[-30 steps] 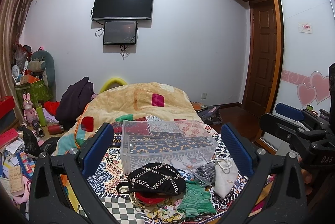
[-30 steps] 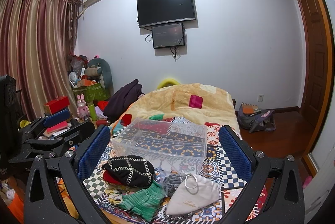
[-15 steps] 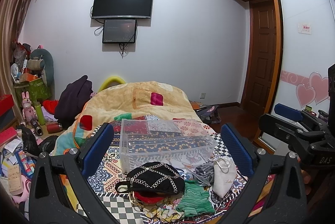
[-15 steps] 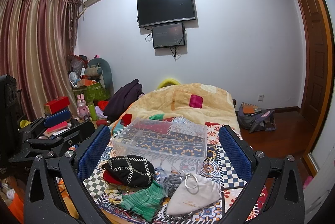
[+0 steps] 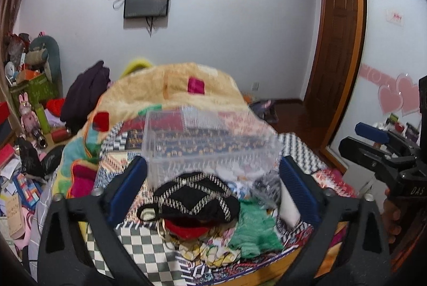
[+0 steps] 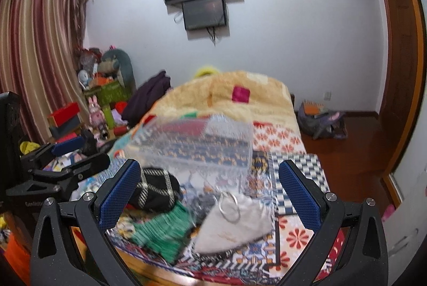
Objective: Organize soft objects
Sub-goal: 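Grasp the black chain-trimmed hat with the left tool while the right tool grasps the white drawstring pouch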
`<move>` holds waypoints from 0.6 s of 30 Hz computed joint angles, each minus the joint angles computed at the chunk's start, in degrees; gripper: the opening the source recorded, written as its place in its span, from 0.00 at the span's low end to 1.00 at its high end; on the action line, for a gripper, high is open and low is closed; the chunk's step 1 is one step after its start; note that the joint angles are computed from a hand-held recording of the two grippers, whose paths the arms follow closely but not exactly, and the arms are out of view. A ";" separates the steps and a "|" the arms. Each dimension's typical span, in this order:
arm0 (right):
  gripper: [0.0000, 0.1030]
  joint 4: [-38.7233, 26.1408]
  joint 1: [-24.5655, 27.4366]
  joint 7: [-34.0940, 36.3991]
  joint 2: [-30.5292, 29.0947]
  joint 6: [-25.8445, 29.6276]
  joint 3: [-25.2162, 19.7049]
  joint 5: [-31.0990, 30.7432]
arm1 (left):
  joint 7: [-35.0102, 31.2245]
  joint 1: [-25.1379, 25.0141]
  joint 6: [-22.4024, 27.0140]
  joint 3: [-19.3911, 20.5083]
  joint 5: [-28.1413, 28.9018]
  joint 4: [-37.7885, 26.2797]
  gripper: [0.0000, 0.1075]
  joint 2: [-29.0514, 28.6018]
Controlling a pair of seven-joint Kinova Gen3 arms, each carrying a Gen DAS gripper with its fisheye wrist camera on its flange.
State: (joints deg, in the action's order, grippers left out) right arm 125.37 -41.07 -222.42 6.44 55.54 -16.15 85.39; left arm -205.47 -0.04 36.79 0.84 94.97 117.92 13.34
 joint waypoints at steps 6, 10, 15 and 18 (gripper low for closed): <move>0.99 1.70 3.51 0.76 0.76 -9.30 1.76 -2.67 | 5.14 1.36 -5.14 0.96 -4.85 -2.77 0.80 4.39; 0.90 2.58 6.31 2.44 1.14 -16.12 3.27 -5.40 | 8.43 0.58 -7.08 2.25 -8.03 -4.65 0.77 6.93; 0.80 3.01 8.64 2.64 2.22 -21.87 4.97 -5.59 | 13.12 -0.50 -8.33 4.27 -13.59 -6.73 0.65 9.43; 0.72 2.32 8.82 3.96 3.37 -22.26 5.36 -7.02 | 15.45 -1.42 -9.63 5.97 -16.01 -7.81 0.58 10.54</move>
State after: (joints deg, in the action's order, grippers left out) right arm 127.69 -32.25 -218.45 9.81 33.28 -10.79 78.38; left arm -190.01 -1.46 27.16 6.81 78.95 110.11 23.89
